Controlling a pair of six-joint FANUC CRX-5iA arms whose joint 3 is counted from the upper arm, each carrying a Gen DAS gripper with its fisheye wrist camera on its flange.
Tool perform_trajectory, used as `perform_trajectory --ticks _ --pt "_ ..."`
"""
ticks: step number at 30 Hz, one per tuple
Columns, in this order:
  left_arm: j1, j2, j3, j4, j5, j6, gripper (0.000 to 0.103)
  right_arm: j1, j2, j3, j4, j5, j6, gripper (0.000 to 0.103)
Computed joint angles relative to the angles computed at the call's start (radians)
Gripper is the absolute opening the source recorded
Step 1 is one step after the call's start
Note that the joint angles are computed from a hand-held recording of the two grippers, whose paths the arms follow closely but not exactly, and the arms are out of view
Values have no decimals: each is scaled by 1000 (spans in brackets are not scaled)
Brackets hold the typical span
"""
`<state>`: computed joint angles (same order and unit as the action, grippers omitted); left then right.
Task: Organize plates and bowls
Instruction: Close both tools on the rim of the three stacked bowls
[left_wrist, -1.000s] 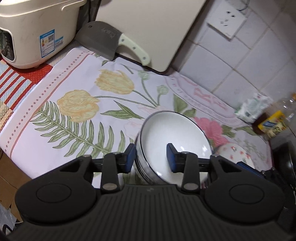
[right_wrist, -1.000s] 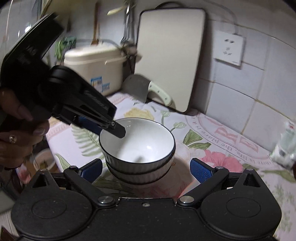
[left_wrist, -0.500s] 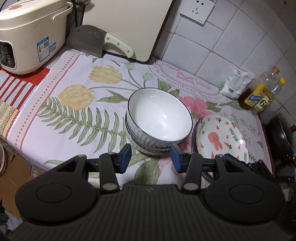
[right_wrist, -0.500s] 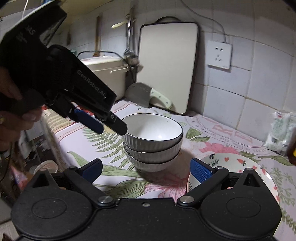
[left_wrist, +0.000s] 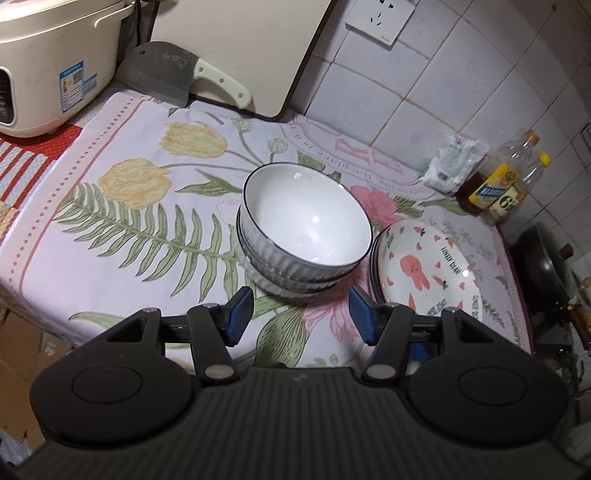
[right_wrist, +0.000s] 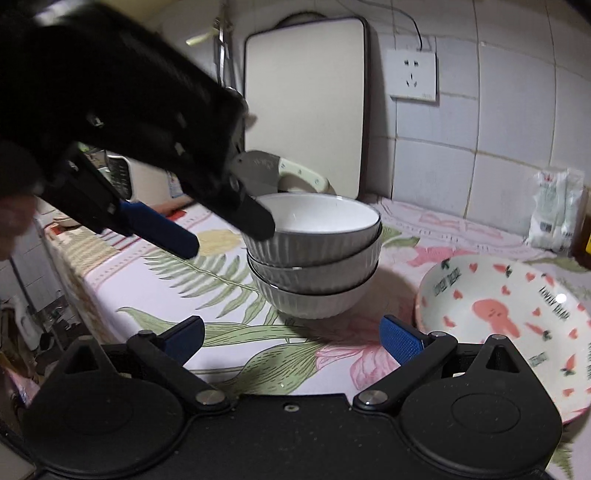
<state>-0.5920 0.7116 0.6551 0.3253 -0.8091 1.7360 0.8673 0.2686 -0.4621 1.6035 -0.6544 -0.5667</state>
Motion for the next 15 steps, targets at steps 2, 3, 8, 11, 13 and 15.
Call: perform_trajectory --ticks 2,3,8,11,13,15 --pt "9 -4 -43 63 51 -43 57 3 38 33 -21 -17 19 102" --pt "13 -3 -58 94 73 -58 57 6 61 54 -28 -32 36 102" --pt "35 23 -104 270 150 -132 58 29 162 167 -151 -125 119 102" --pt "48 73 -36 268 122 -91 58 38 209 222 -204 -186 159 102" --pt "59 114 24 266 79 -70 58 47 240 259 -242 -237 198 102" --pt "69 147 61 297 52 -95 57 48 256 278 -248 -264 214 102"
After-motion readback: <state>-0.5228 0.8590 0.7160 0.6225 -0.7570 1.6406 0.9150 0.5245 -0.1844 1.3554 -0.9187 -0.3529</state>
